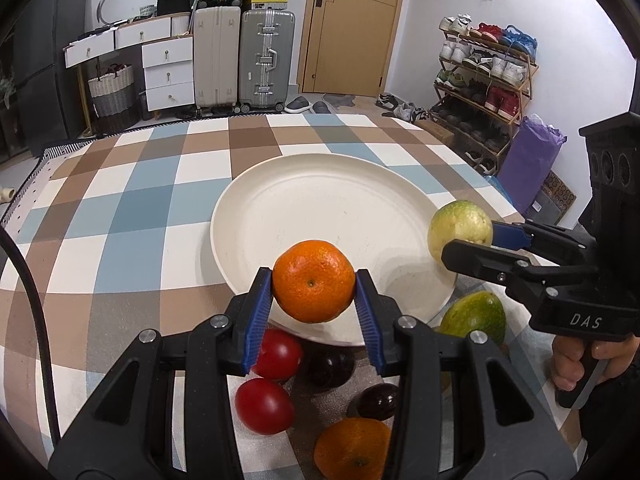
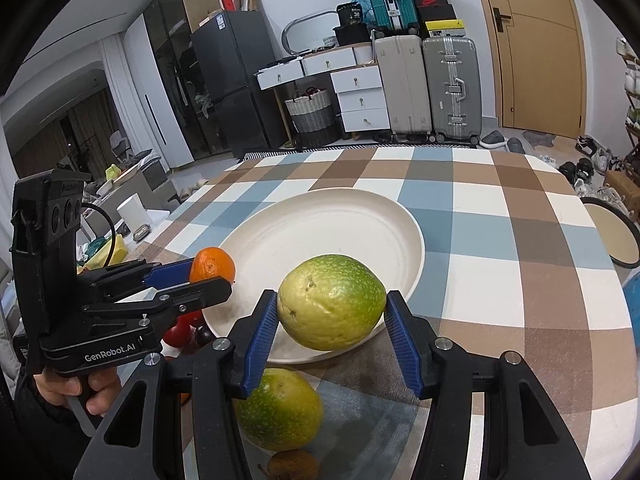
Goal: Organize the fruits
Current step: 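Lift the mandarin and pomelo and carry both over the cream plate, then open both tools to release the mandarin and pomelo onto the plate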
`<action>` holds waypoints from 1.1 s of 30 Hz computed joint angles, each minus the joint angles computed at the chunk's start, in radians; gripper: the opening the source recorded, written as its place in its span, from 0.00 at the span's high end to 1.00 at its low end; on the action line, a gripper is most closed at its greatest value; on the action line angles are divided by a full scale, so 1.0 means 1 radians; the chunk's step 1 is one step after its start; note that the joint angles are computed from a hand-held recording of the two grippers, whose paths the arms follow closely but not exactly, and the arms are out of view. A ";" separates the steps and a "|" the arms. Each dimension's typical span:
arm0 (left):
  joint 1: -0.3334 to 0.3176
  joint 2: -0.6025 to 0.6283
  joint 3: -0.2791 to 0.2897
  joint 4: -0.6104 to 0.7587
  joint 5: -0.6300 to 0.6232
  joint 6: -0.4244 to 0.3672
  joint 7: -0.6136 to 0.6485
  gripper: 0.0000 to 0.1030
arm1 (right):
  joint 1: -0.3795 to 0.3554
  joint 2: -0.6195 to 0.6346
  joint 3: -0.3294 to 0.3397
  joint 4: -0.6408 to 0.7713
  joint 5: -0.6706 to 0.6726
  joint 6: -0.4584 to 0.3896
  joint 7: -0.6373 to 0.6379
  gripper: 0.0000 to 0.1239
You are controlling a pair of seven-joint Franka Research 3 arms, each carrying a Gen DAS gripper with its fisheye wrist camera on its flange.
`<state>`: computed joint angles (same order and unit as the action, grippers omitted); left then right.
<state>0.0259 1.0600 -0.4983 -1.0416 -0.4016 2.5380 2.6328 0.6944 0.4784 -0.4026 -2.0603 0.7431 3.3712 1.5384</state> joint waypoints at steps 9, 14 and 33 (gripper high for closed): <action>-0.010 0.010 0.009 0.017 0.015 -0.005 -0.012 0.63 | 0.068 0.025 -0.076 0.007 -0.038 -0.036 0.046 0.55; -0.012 0.012 0.013 0.016 0.022 0.002 -0.017 0.63 | 0.055 0.022 -0.062 0.001 -0.053 -0.026 0.062 0.55; 0.096 -0.093 -0.062 -0.173 -0.082 0.097 0.043 0.14 | 0.101 -0.014 -0.032 -0.033 0.212 0.117 -0.148 0.17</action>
<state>0.1222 0.9670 -0.5602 -1.2141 -0.4836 2.6353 2.6758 0.7958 0.4641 -0.4350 -2.0931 0.9554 3.4878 1.3904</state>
